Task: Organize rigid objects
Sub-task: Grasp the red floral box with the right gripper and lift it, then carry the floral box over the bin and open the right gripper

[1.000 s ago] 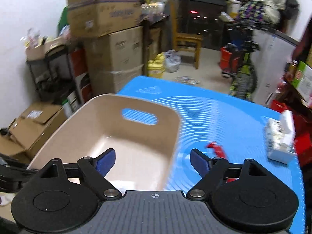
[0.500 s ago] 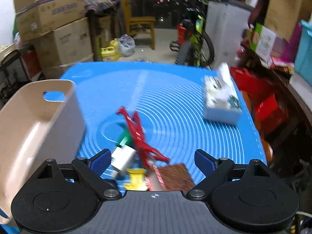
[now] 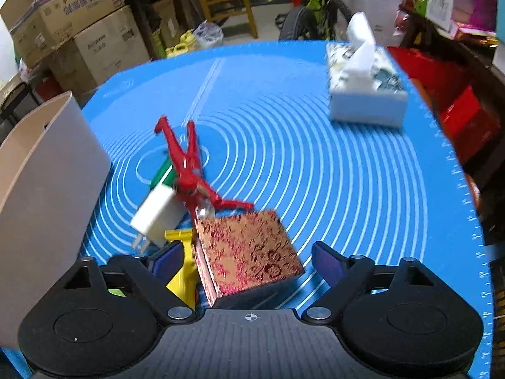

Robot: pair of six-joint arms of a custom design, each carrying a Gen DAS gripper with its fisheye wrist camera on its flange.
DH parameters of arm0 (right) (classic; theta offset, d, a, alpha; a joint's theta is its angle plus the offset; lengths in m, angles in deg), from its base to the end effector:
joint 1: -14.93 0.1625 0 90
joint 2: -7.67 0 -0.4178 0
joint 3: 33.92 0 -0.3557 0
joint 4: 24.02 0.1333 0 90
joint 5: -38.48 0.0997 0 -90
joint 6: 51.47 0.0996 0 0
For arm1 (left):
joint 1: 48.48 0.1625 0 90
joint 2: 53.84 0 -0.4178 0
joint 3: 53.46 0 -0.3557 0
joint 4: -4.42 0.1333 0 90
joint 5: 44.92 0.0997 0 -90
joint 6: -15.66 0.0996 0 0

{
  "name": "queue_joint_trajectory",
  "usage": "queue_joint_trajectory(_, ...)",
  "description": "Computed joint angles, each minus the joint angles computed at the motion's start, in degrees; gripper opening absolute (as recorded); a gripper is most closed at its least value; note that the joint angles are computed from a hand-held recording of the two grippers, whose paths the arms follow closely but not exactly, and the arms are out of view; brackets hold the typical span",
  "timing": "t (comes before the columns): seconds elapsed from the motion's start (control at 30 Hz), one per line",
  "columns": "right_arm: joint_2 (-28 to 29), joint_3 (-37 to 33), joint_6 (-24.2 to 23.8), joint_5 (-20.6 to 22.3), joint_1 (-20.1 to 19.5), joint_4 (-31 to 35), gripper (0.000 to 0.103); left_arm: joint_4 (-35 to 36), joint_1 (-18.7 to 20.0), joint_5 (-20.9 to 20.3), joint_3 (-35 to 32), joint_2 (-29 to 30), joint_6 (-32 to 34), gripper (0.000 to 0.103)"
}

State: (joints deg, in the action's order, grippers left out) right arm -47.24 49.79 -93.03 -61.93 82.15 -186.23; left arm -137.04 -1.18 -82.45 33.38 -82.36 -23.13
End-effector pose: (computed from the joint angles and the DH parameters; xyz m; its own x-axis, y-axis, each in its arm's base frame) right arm -0.1615 -0.6823 0.3304 -0.8292 -0.0737 0.5541 -0.3592 0.8298 -0.4271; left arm -0.2818 -0.6185 -0.0129 -0.7207 -0.0808 -0.6885 0.2846 0.8711 -0.4002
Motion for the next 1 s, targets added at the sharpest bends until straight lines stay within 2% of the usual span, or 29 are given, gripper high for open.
queue_joint_trajectory(0.13, -0.08, 1.1, 0.43, 1.3, -0.4, -1.57, 0.073, -0.05, 0.0, -0.01, 0.05, -0.01, 0.02, 0.005)
queue_joint_trajectory(0.2, -0.33, 2.25, -0.9, 0.91, -0.14, -4.11, 0.064, 0.07, 0.0, 0.02, 0.04, -0.02, -0.05, 0.005)
queue_joint_trajectory(0.43, -1.69, 5.29, -3.83, -0.47, 0.6, -9.05, 0.063, 0.06, -0.01, 0.0, 0.05, -0.03, -0.07, 0.005)
queue_joint_trajectory(0.73, -5.86, 10.53, -5.28, 3.68, 1.64, -15.51, 0.063, 0.15, -0.02, 0.01, -0.03, 0.0, -0.11, 0.005)
queue_joint_trajectory(1.0, -7.58, 13.64, -7.23, 7.35, 6.3, -20.47, 0.063, 0.15, -0.04, -0.03, 0.16, -0.09, -0.28, 0.005)
